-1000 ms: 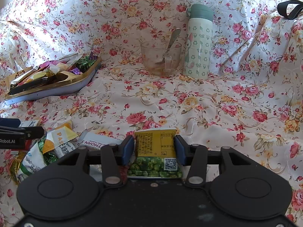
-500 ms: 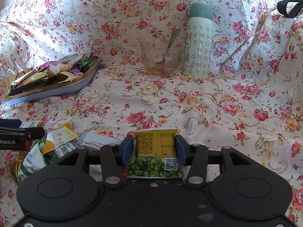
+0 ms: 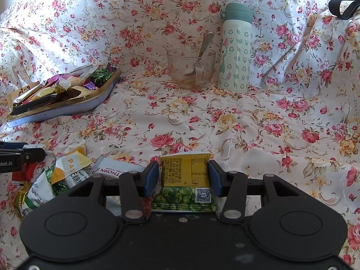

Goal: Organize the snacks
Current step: 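Close the left gripper on the red-and-white packet while the right gripper holds the yellow packet, then lift the red-and-white packet with the left tool while the right tool lifts the yellow-green packet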

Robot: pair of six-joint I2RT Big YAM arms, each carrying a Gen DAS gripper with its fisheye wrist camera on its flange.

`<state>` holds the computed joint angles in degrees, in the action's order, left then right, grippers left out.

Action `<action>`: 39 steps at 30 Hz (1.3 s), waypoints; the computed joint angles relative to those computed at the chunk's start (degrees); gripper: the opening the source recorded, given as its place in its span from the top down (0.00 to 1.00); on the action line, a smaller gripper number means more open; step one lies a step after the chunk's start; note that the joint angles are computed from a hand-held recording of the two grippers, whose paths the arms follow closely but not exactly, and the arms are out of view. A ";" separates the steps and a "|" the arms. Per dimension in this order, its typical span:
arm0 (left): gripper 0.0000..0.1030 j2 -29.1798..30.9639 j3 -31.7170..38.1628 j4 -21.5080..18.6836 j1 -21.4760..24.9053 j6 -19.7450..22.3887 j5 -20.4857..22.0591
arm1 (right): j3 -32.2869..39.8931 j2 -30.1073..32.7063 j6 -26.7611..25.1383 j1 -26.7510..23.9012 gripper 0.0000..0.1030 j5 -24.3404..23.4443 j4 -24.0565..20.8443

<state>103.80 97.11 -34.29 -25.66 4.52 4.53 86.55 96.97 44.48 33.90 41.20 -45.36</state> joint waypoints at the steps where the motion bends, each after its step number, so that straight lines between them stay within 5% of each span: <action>1: 0.48 -0.07 0.28 -0.63 0.01 0.05 -0.03 | -0.09 -0.08 0.04 -0.03 0.51 -0.03 0.07; 14: 0.44 -0.48 1.37 -4.85 -0.24 1.18 -2.62 | -0.24 -0.15 0.09 -0.05 0.51 -0.08 0.30; 27: 0.42 -2.47 0.38 -7.02 1.44 -4.86 0.53 | -0.49 -0.31 0.12 -0.07 0.50 -0.19 0.64; 32: 0.38 -1.95 2.08 -11.41 1.52 -6.09 1.37 | -0.53 -0.33 0.08 -0.09 0.50 -0.21 0.73; 39: 0.36 -1.65 1.37 -11.20 -0.37 -4.57 -3.91 | -0.57 -0.33 0.05 -0.11 0.50 -0.24 0.83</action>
